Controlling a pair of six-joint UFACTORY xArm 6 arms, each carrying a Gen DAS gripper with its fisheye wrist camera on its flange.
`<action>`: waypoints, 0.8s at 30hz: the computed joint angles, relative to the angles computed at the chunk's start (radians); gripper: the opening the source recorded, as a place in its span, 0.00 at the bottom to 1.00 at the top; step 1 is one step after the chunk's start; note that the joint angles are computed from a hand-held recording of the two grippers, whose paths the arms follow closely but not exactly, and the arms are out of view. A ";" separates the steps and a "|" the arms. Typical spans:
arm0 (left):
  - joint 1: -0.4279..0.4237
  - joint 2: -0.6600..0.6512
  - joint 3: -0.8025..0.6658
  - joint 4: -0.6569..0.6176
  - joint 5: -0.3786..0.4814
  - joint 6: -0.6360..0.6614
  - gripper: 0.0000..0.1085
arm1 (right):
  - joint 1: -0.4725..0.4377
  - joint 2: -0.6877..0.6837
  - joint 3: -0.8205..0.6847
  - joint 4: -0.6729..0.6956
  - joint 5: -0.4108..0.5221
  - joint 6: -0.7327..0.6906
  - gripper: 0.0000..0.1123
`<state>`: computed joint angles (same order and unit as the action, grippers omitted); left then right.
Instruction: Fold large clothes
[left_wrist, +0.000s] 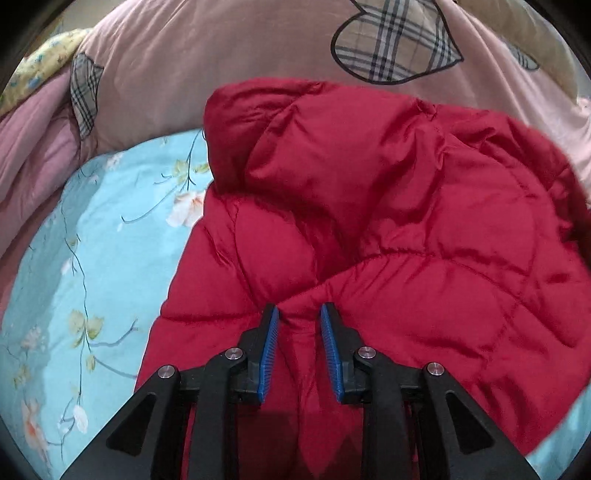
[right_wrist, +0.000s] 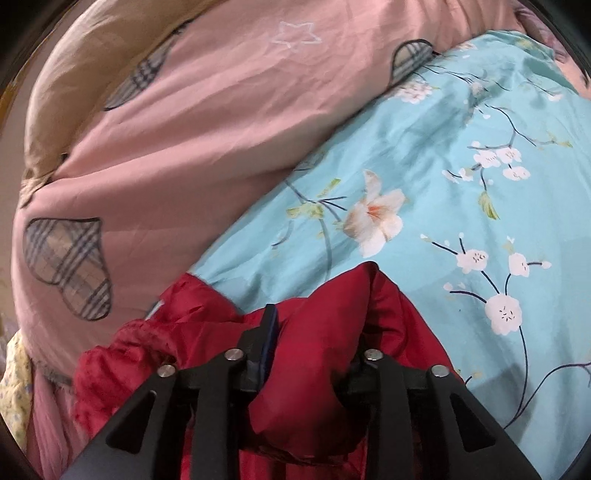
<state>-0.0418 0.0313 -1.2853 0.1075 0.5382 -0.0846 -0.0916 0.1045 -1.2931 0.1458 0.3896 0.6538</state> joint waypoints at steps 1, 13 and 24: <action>-0.004 0.001 0.006 0.045 -0.015 -0.031 0.22 | 0.000 -0.020 0.010 0.055 -0.001 -0.058 0.36; -0.039 0.104 -0.132 0.221 0.068 -0.162 0.22 | 0.170 -0.261 0.153 0.040 0.076 -0.501 0.56; -0.043 0.127 -0.184 0.175 0.103 -0.135 0.22 | 0.109 0.010 -0.071 0.041 0.225 -0.474 0.55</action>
